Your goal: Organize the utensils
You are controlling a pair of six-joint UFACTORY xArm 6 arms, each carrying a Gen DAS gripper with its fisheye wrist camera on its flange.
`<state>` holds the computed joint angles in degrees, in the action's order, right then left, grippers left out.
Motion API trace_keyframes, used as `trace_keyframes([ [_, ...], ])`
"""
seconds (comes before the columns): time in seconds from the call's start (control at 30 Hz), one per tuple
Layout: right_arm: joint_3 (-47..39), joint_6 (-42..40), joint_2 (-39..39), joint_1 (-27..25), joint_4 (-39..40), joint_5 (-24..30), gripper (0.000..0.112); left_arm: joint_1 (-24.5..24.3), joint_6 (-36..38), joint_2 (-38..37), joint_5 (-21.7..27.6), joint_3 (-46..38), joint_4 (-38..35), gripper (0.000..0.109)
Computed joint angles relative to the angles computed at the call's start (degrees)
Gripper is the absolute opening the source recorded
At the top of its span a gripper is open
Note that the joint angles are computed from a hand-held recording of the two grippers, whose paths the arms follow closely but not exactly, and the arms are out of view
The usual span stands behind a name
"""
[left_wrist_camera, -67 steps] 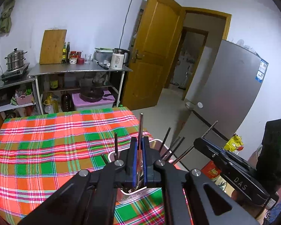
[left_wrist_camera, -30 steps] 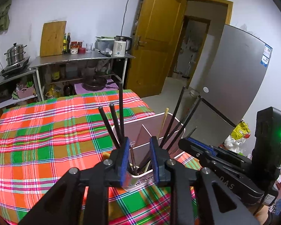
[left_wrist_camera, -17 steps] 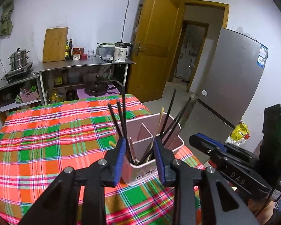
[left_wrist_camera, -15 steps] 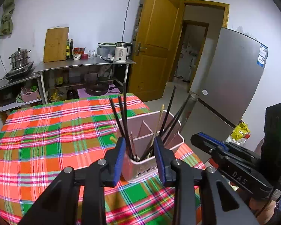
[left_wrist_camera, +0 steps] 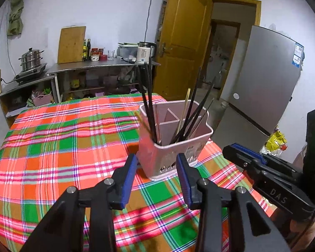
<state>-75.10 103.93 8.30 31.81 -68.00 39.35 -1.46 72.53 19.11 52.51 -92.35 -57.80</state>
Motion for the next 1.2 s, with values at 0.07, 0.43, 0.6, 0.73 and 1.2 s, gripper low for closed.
trace_keyframes([
  [0.07, 0.5, 0.6, 0.0, 0.7, -0.3, 0.7, 0.019, 0.0, 1.0, -0.7, -1.2, 1.9, -0.3, 0.041],
  [0.43, 1.5, 1.5, 1.6, 3.4, 0.8, 2.8, 0.019, 0.1, 5.9, -3.5, -5.6, 10.1, -1.3, 0.042],
  [0.6, 1.6, 0.6, 2.2, 3.6, 2.2, 2.7, 0.019, 0.1, 7.0, -4.2, -6.5, 12.2, -1.3, 0.042],
  [0.73, 1.5, 0.4, 2.7, 3.7, 2.6, 2.7, 0.019, 0.1, 7.7, -4.5, -7.6, 13.2, -1.5, 0.043],
  [1.2, 0.9, -0.2, 4.1, 3.8, 3.9, 2.6, 0.019, -0.1, 8.2, -4.6, -8.4, 14.0, -1.8, 0.047],
])
